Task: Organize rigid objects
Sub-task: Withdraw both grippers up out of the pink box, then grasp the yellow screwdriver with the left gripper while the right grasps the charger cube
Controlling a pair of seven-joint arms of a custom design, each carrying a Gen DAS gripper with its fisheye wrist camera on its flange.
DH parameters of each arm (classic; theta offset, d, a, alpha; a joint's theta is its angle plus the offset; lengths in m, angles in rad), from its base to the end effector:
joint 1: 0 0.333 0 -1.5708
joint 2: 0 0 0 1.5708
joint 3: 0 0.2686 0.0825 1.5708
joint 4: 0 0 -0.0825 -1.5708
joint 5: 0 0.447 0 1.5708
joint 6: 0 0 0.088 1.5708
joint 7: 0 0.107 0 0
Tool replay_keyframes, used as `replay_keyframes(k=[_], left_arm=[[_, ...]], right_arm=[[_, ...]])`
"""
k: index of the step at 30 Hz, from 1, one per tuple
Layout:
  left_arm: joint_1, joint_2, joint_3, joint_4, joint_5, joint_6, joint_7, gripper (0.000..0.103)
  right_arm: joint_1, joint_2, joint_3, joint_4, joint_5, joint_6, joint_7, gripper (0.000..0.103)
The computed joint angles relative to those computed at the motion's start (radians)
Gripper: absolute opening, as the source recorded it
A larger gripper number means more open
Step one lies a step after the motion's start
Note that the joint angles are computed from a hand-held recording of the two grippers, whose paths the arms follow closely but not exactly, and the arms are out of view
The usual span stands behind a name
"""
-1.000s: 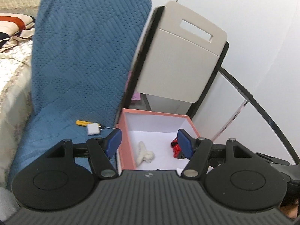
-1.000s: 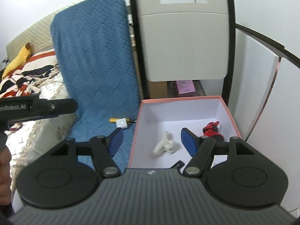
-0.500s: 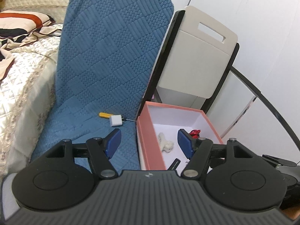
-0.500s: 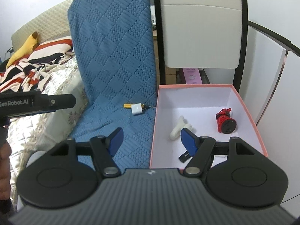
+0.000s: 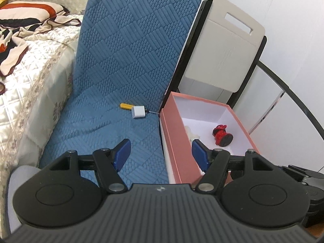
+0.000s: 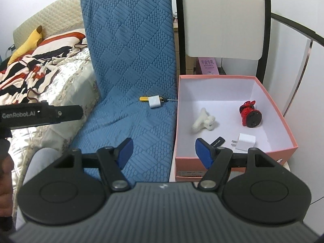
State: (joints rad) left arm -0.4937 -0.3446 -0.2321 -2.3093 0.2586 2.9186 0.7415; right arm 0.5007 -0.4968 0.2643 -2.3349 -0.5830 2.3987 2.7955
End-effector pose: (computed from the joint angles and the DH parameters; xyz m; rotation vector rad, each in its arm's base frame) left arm 0.4116 -0.3960 0.5196 -1.6897 1.9578 -1.2994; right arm 0.3821 0.3706 0.5186 -1.6152 1.8311 -0.6571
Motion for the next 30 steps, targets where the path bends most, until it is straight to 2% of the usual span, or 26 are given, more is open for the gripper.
replay_keyframes(k=[6, 7, 8, 10, 16, 22, 24, 26, 28, 30], left_arm=[[0.009, 0.028, 0.005, -0.006, 0.003, 0.019, 0.004, 0.072], [0.013, 0.041, 0.007, -0.003, 0.004, 0.024, 0.005, 0.072], [0.015, 0.057, 0.01, 0.006, 0.001, 0.025, 0.012, 0.072], [0.017, 0.093, 0.02, 0.029, -0.012, 0.025, 0.035, 0.072], [0.072, 0.221, 0.011, 0.108, -0.015, 0.047, 0.07, 0.072], [0.147, 0.393, -0.012, 0.217, 0.076, 0.117, 0.028, 0.072], [0.161, 0.462, -0.01, 0.27, 0.127, 0.13, -0.018, 0.072], [0.191, 0.538, -0.032, 0.328, 0.105, 0.141, 0.012, 0.072], [0.197, 0.613, -0.026, 0.39, 0.133, 0.159, 0.005, 0.072], [0.229, 0.677, -0.053, 0.451, 0.126, 0.148, 0.037, 0.072]], right_arm=[[-0.003, 0.042, -0.006, 0.013, 0.001, 0.036, 0.013, 0.07], [-0.006, 0.051, -0.006, 0.015, -0.002, 0.046, 0.02, 0.074], [-0.01, 0.062, -0.006, 0.018, -0.005, 0.052, 0.029, 0.085], [-0.019, 0.084, -0.005, 0.027, -0.019, 0.07, 0.047, 0.093], [-0.033, 0.173, -0.023, 0.067, -0.037, 0.134, 0.036, 0.093], [-0.044, 0.291, -0.032, 0.132, -0.073, 0.147, 0.06, 0.093], [-0.044, 0.333, -0.038, 0.159, -0.09, 0.145, 0.053, 0.093], [-0.043, 0.371, -0.047, 0.185, -0.105, 0.154, 0.054, 0.093], [-0.045, 0.414, -0.054, 0.216, -0.139, 0.171, 0.072, 0.093], [-0.044, 0.454, -0.062, 0.248, -0.192, 0.186, 0.097, 0.092]])
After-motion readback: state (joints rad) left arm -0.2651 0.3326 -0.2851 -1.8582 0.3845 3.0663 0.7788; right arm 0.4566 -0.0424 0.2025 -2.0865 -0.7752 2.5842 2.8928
